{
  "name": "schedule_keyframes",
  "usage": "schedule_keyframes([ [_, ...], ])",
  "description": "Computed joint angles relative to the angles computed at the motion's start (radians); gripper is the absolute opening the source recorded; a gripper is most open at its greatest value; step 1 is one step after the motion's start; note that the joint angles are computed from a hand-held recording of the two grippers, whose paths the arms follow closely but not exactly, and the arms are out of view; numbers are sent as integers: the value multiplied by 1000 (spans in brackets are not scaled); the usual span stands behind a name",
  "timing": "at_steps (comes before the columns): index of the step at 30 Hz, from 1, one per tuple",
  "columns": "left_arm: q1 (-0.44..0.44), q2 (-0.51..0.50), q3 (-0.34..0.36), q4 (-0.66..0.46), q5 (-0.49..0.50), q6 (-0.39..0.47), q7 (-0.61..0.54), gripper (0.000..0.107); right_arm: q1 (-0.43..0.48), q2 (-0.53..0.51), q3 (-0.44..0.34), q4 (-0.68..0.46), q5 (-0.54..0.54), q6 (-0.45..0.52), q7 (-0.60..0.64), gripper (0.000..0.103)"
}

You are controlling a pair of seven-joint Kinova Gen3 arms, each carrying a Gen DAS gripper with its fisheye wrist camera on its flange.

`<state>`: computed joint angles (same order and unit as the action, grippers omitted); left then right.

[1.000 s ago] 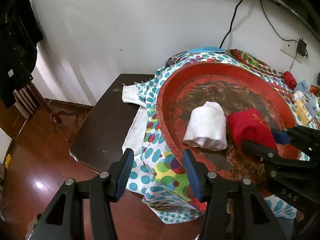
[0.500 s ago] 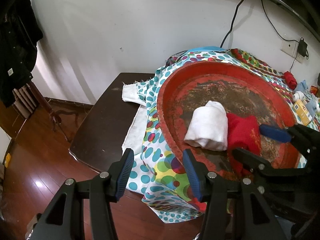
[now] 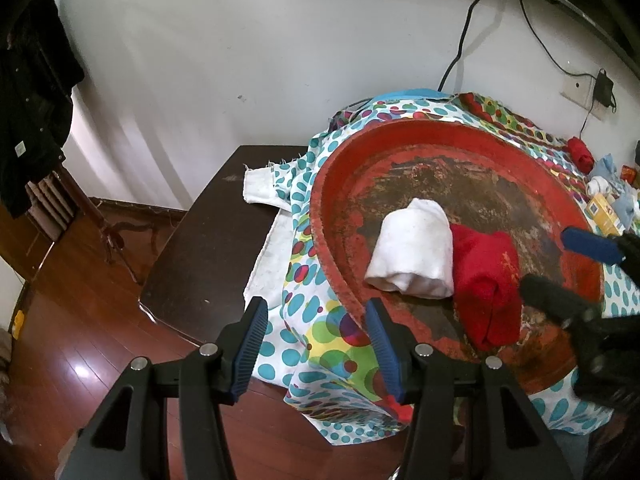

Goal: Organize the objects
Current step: 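Carry the red pouch to the red tray and release it beside the towel with the right gripper, then move the right gripper back to the table and grasp the wrapped candy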

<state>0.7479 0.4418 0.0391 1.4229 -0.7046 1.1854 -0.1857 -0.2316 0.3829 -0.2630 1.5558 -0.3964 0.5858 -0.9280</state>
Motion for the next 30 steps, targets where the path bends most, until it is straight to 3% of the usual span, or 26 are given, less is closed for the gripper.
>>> schedule_keyframes([
  [8,6,17,3,-31,1,17,-32,52,89,-32,8,32,-65,-30,37,76],
  [21,24,52,-5,-106,16,37,-93,52,256,-60,107,47,-68,-53,15,76],
  [30,31,76,-9,-169,52,-3,-143,52,473,-15,124,12,-142,-30,85,76],
])
